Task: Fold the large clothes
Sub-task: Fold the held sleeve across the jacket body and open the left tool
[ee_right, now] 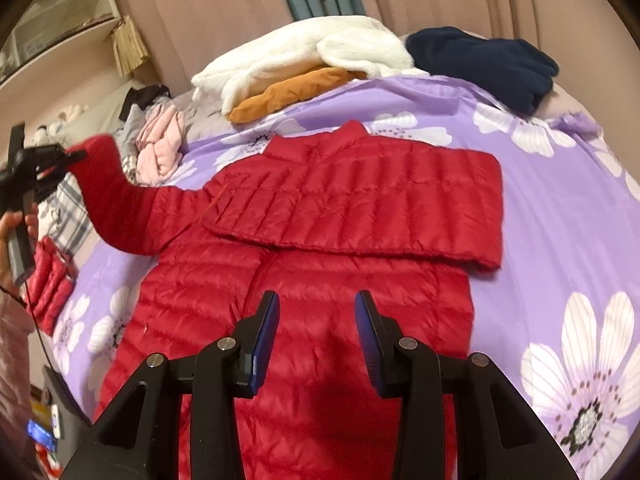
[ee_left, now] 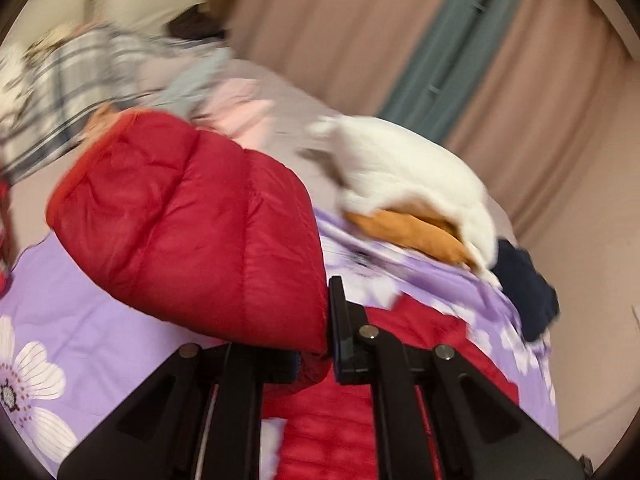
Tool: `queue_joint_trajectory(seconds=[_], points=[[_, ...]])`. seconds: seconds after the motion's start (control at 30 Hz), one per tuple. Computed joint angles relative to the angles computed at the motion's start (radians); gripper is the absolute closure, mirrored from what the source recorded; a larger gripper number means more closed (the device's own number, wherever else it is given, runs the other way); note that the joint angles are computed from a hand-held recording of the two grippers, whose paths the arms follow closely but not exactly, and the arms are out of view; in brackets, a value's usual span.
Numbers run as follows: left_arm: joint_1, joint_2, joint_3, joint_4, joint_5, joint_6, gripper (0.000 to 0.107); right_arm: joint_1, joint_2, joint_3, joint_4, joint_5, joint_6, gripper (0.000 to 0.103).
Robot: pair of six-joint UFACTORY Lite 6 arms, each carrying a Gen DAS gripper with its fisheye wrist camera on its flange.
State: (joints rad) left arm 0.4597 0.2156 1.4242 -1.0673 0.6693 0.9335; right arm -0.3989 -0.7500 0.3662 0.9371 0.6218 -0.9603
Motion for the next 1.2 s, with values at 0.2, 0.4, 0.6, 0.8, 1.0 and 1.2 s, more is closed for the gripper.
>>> queue_joint_trajectory(seconds=[0.2,0.4,0.6,0.8,1.0,1.2], points=[[-0.302,-0.117,-0.167,0.076,-0.146,-0.058,0.096,-0.239,-0.024,-0.057,0.097,0.154,-0.178,0.064],[-0.594,-0.077,-0.271,0.170,-0.294,-0.152,0.095,-0.447,0.021,-0.095,0.135,0.270,-0.315,0.064],[-0.734,0.036,-0.284,0.137,-0.331,-0.101,0.023,-0.582,0.103,-0.102,0.162,0.356,-0.404,0.060],[-0.722,0.003,-0.338,0.047,-0.264,0.045,0.022,-0.607,0.177,-0.068,0.218,0.419,-0.445,0.059],[-0.463,-0.205,-0.555,-0.119,-0.199,0.299,0.015,-0.431,0.346,0.056,0.371,0.373,-0.421,0.058],[-0.114,-0.193,-0.636,-0.086,-0.135,0.391,0.014,-0.118,0.578,0.285,0.541,0.093,-0.431,0.055]])
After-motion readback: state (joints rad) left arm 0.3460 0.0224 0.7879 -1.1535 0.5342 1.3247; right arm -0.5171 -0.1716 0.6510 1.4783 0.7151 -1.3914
